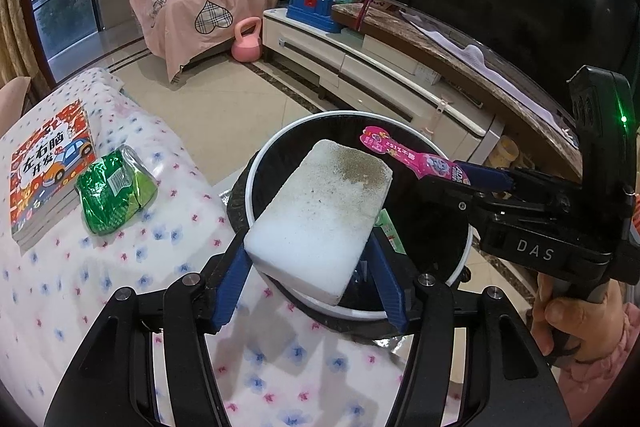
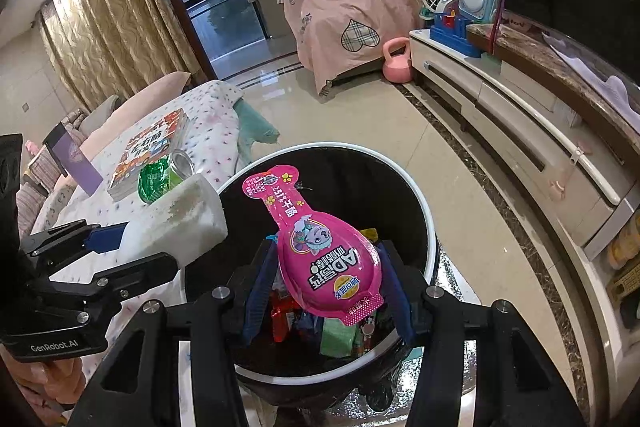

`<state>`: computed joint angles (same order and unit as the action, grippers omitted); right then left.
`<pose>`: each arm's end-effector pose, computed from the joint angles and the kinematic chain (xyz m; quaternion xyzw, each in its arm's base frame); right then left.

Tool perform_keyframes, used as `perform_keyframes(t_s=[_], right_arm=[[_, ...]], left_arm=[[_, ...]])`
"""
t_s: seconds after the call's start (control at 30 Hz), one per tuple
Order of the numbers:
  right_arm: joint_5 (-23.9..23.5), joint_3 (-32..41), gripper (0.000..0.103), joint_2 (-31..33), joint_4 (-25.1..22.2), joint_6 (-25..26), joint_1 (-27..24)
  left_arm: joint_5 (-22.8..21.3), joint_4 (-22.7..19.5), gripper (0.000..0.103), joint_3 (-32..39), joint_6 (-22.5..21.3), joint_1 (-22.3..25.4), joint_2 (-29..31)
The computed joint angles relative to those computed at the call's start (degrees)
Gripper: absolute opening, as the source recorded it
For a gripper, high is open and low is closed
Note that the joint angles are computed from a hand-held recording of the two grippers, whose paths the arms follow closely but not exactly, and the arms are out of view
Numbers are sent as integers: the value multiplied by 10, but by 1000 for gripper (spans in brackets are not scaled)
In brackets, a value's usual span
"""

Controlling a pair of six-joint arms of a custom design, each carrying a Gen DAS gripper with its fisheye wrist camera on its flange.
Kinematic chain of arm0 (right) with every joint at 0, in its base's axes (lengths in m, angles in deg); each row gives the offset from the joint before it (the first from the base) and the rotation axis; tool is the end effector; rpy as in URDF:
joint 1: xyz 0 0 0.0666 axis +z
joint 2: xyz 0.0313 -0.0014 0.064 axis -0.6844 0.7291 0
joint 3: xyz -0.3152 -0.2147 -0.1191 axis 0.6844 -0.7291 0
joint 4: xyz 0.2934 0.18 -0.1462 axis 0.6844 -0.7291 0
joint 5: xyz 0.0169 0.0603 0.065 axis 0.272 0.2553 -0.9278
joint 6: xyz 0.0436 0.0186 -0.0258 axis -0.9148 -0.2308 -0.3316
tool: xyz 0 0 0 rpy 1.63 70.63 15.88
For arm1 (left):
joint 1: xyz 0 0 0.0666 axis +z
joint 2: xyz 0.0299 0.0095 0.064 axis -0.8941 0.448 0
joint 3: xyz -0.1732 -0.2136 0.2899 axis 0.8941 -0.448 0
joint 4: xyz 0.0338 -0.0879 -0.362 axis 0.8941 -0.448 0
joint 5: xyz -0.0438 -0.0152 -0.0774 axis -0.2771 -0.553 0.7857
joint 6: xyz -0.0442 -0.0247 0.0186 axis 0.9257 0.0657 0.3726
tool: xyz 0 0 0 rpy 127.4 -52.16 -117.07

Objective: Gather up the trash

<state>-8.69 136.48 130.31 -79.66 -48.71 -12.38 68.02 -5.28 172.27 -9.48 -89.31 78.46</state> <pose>0.5148 0.2933 0.3013 0.1183 0.9260 0.0604 0.3534 0.6093 -0.3070 0.3255 0.3290 0.8824 -0.1666 0.2921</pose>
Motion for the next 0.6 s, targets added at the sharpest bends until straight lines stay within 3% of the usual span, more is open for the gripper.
perform_keyframes(t_s=[0.27, 0.4, 0.6], right_arm=[[-17, -1, 54, 0, 4, -3, -6], [-11, -6, 59, -6, 10, -4, -3], [19, -30, 64, -30, 35, -25, 16]], left_arm=[[1, -19, 69, 19, 6, 2, 10], [6, -5, 72, 3, 15, 7, -1], [17, 56, 74, -86, 42, 26, -56]])
